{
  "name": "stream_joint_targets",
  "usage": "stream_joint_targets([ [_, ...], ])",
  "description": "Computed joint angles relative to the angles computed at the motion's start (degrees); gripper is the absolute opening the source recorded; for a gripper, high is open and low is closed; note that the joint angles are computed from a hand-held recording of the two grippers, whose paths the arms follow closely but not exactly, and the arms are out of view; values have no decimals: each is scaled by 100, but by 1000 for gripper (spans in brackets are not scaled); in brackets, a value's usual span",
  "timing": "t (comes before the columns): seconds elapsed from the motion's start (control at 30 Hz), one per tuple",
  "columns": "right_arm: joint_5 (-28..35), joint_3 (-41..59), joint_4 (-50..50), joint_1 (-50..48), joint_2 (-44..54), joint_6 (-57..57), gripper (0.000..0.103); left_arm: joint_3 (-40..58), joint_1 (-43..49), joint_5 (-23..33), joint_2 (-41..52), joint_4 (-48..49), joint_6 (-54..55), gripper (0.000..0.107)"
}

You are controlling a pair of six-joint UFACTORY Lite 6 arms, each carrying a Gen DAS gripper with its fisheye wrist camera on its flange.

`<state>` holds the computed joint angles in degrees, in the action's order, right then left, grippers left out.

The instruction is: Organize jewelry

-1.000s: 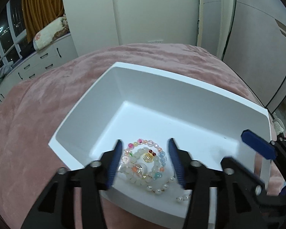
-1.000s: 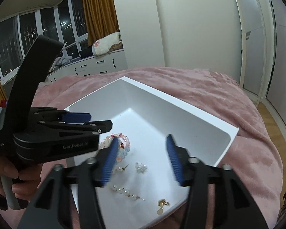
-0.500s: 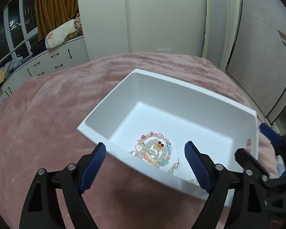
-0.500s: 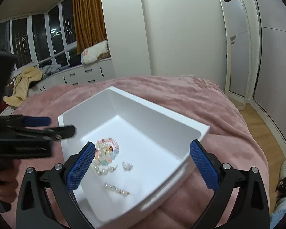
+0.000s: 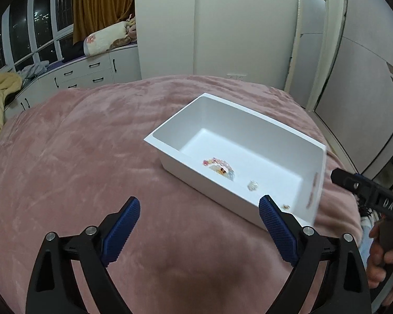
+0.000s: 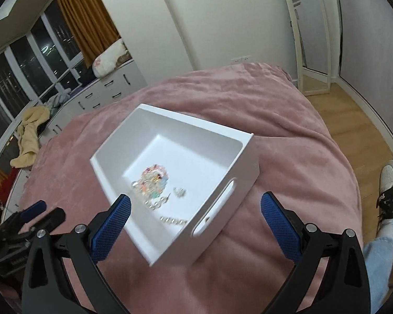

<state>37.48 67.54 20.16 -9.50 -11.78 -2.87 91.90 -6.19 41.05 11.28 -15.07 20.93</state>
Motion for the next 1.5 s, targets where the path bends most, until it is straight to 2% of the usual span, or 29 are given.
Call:
stream_joint_targets([
  [0.27, 707, 43, -1097, 750, -1003, 689, 98, -887, -382, -7, -1337, 582, -373, 93],
  [0.43, 910, -70, -1636, 1107, -1428, 1109, 98, -1155, -535, 60, -1903, 962, -490, 93],
  [0.67, 983, -532, -2013, 1595, -2000, 1572, 98, -1726, -325, 27, -2646, 925, -171, 93],
  [0.8, 1005, -782, -2483, 2072, -2183, 2129, 98, -1871, -312, 86, -2782, 892, -76, 93],
  [1.5, 956, -882, -2527, 2138, -2305, 2238, 98, -2094, -326, 44, -2863, 1021, -154, 93],
])
